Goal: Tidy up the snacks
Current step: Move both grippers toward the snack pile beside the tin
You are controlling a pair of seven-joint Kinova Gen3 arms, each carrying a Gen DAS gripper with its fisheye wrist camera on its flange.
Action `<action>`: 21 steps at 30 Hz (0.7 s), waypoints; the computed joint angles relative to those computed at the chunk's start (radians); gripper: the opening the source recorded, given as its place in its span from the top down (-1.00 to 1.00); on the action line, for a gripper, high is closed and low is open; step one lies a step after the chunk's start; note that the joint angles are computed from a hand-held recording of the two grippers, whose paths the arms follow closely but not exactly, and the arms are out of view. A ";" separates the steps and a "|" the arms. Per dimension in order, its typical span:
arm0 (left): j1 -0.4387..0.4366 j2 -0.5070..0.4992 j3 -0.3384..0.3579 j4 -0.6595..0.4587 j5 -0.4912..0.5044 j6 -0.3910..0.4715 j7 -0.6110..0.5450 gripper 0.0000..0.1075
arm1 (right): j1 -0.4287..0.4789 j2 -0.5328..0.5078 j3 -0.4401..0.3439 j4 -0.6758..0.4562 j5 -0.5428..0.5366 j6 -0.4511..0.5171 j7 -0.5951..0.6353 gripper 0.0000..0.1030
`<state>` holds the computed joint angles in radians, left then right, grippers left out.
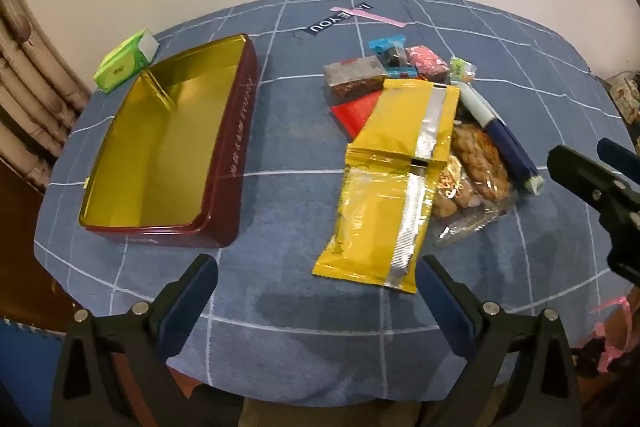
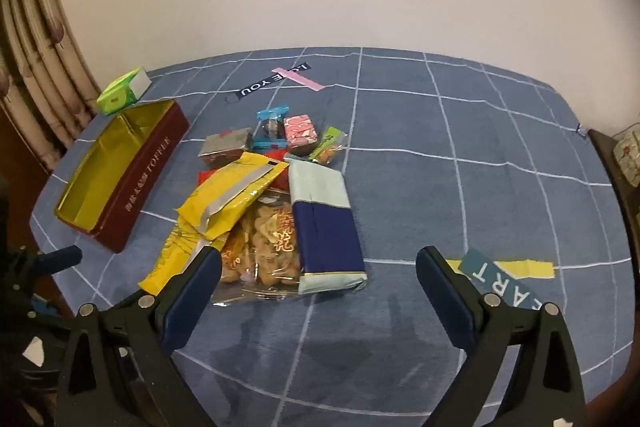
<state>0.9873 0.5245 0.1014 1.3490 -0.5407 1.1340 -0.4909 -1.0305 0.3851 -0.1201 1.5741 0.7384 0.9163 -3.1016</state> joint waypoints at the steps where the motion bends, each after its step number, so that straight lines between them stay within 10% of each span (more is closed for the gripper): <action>1: 0.000 -0.001 -0.001 0.005 -0.003 -0.004 0.000 -0.88 | -0.003 0.002 0.003 -0.002 0.001 0.008 -0.009 -0.81; 21: -0.003 -0.014 0.007 0.058 -0.020 -0.073 0.018 -0.88 | 0.015 -0.022 0.001 0.048 0.001 -0.066 -0.059 -0.82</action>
<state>0.9841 0.5101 0.1082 1.4066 -0.5603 1.0609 -0.4727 -1.0152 0.3633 -0.1194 1.6218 0.7398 0.8507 -3.1610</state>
